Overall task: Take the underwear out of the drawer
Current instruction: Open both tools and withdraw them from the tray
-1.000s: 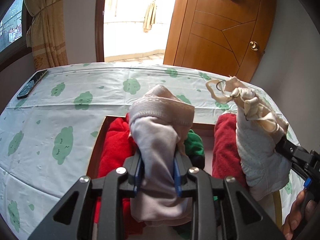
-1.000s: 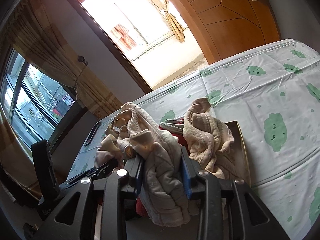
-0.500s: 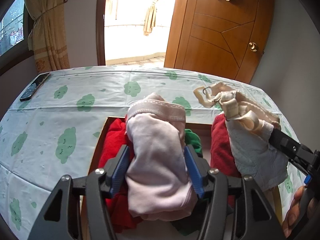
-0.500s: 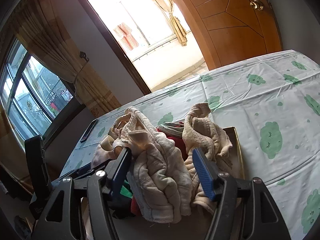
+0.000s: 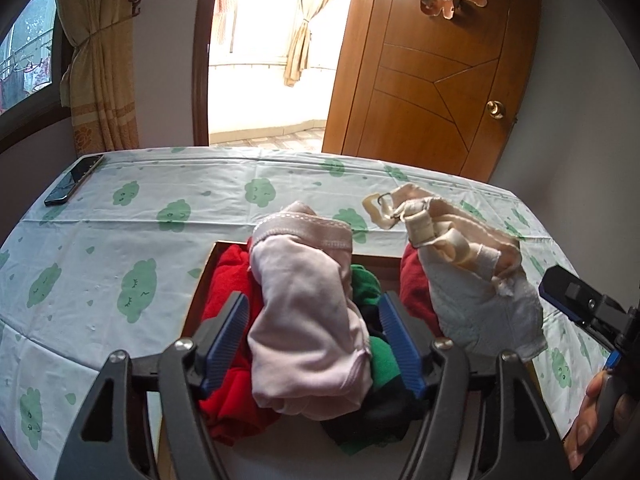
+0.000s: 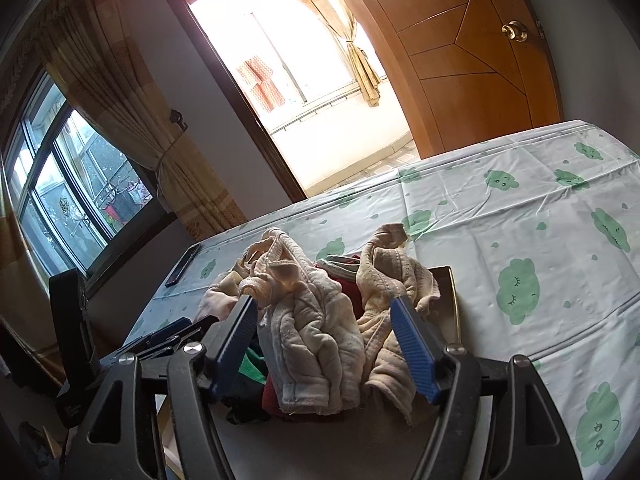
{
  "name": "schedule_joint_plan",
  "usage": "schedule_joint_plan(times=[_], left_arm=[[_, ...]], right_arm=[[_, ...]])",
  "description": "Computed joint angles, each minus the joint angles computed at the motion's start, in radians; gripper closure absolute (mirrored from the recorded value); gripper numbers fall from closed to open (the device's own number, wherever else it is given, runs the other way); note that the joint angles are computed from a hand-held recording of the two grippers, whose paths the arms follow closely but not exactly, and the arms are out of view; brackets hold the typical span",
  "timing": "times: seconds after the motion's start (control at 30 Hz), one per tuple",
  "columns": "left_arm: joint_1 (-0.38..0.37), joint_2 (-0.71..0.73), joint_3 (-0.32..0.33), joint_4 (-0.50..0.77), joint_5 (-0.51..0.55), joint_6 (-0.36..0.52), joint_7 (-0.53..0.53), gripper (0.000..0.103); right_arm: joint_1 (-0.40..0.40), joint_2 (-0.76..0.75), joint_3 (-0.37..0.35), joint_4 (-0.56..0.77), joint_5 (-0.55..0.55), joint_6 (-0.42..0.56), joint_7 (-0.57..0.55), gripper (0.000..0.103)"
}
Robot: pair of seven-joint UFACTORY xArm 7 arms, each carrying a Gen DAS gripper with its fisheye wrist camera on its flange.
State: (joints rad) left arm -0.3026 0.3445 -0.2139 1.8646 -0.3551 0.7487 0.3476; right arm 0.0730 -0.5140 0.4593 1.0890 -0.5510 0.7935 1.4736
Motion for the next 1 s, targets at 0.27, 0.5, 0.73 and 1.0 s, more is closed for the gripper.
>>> schedule_joint_plan(times=[0.27, 0.5, 0.73, 1.0], left_arm=[[0.036, -0.100, -0.016, -0.139, -0.104, -0.023, 0.109, 0.034], [0.071, -0.243, 0.008, -0.308, -0.283, -0.008, 0.285, 0.034], [0.059, -0.385, 0.073, -0.460, -0.410, 0.045, 0.416, 0.032], [0.011, -0.567, 0.146, -0.650, -0.504, 0.058, 0.598, 0.032]], right_arm=[[0.004, -0.085, 0.013, -0.065, 0.023, -0.037, 0.018, 0.032], [0.027, -0.183, 0.056, -0.113, 0.081, -0.036, -0.034, 0.031], [0.061, -0.265, 0.118, -0.143, 0.142, 0.018, -0.108, 0.031], [0.083, -0.292, 0.206, -0.142, 0.185, 0.060, -0.172, 0.031]])
